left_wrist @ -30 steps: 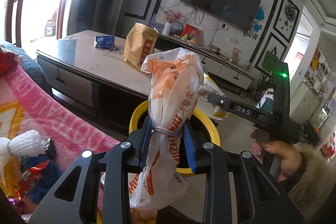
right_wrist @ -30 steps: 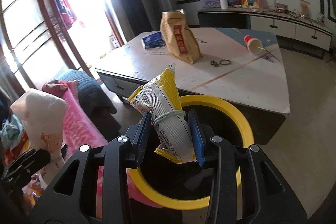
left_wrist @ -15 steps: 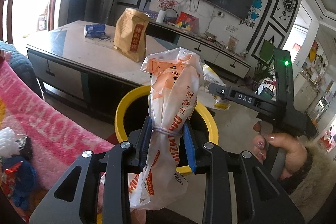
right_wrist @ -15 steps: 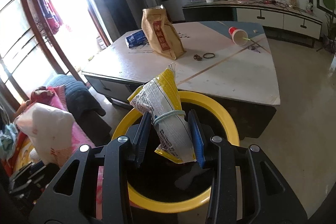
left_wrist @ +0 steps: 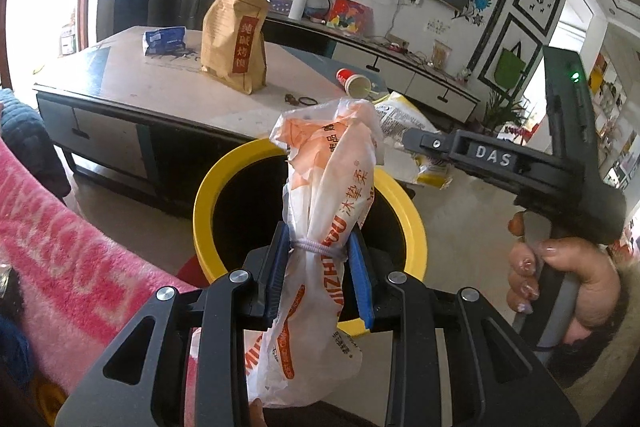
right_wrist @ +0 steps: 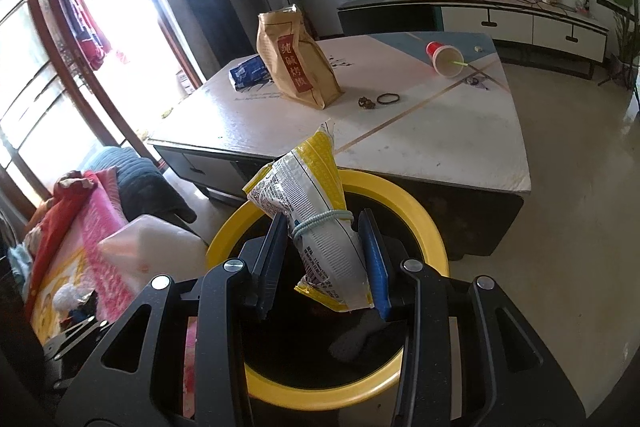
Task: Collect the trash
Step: 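Open both tools to drop the white bag and yellow wrapper into the bin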
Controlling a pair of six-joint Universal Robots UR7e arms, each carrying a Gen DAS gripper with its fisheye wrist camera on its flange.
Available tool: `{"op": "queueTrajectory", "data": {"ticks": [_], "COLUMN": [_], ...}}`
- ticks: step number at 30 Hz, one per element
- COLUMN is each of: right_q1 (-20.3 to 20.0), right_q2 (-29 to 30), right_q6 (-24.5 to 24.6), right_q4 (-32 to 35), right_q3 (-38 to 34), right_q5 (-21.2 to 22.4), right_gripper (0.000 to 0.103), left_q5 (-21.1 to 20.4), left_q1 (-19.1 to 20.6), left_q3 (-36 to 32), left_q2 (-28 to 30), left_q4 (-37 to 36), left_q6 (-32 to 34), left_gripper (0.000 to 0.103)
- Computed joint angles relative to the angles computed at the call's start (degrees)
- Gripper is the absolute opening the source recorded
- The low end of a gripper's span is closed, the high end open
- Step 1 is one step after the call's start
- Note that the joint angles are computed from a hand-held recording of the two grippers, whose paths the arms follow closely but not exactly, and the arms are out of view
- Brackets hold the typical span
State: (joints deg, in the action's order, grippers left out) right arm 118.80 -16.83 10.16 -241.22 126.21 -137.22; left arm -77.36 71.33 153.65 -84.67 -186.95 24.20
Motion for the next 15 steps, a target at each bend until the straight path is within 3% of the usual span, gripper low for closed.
{"op": "queueTrajectory", "data": {"ticks": [8, 11, 13, 15], "right_q1": [-0.65, -0.92, -1.09, -1.01], "right_q2": [-0.18, -0.01, -0.07, 0.04], "right_q6": [0.67, 0.86, 0.85, 0.72], "right_q4": [-0.94, -2.71, -3.81, -4.43], "right_q3": [0.67, 0.88, 1.21, 1.25], "right_q5": [1.45, 2.00, 2.54, 2.44], "right_gripper": [0.031, 0.036, 0.041, 0.047], "left_q5": [1.50, 1.59, 1.51, 1.48], "left_q1": [-0.66, -0.51, -0.17, -0.03], "left_q3": [-1.86, -2.88, -3.27, -3.16], "left_q2": [3.58, 5.03, 5.15, 4.83], "left_q4": [-0.91, -1.35, -1.13, -1.80], "left_q6": [-0.11, -0.44, -0.56, -1.02], "left_gripper": [0.028, 0.029, 0.038, 0.067]}}
